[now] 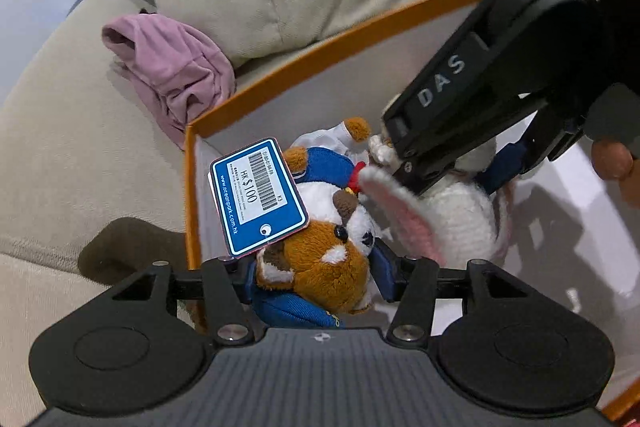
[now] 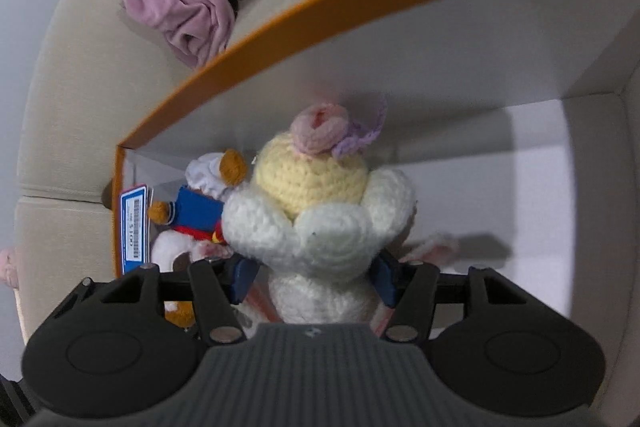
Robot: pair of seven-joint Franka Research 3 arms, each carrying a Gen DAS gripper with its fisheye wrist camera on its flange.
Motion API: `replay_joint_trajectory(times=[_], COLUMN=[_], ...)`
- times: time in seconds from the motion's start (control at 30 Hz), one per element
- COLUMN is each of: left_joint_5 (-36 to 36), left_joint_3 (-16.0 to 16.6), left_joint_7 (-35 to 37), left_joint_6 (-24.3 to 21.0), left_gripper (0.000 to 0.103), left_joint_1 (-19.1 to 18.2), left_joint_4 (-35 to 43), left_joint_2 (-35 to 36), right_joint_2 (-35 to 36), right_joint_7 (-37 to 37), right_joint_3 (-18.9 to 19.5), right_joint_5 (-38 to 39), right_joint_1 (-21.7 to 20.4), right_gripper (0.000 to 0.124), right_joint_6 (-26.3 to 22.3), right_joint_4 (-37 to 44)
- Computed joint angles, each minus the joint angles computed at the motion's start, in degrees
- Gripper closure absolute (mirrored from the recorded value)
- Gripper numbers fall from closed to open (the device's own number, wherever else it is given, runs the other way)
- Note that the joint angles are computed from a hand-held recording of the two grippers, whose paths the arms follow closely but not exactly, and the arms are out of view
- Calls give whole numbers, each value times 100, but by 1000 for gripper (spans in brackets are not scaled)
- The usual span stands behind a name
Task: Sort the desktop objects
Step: 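Lift both held toys and carry them into the orange box, then open both grippers inside the box and withdraw them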
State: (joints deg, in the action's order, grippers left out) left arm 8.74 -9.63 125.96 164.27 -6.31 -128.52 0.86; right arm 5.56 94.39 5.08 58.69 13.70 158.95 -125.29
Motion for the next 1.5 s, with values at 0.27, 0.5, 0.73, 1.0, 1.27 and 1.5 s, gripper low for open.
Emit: replay_joint_trajectory(times=[0.27,0.5,0.73,1.0,1.27,1.5], left_joint_5=[-974,-3698,-4507,-4460,-4762,-4765], left_joint_3=[-139,173,642,655,560,538], left_joint_7=[824,2909,3008,2450,2797,2754], left_joint_6=[-138,-1061,-1033,-1920,-1948,-1950], left_gripper=[38,38,38,79,86,86], left_joint_1=[74,-12,-22,325,427,460], left_joint_4=[187,126,84,592,543,542], left_joint_2=[170,-555,-897,-441,-443,-485], right_joint_2=[-219,-300,173,-59,496,286], right_joint_7=[726,1488,2005,1479,1257,1442], right_joint_3=[-100,-120,-110,-32,10,-8], right_joint_5=[-1159,-2463,-3081,-2786,-2695,-2811], right_joint_1=[86,158,204,217,277,310], right_gripper=[54,63,67,79,81,70], right_joint_6=[18,178,32,-165,10,190], right_joint_4=[-171,-173,255,58,615,388])
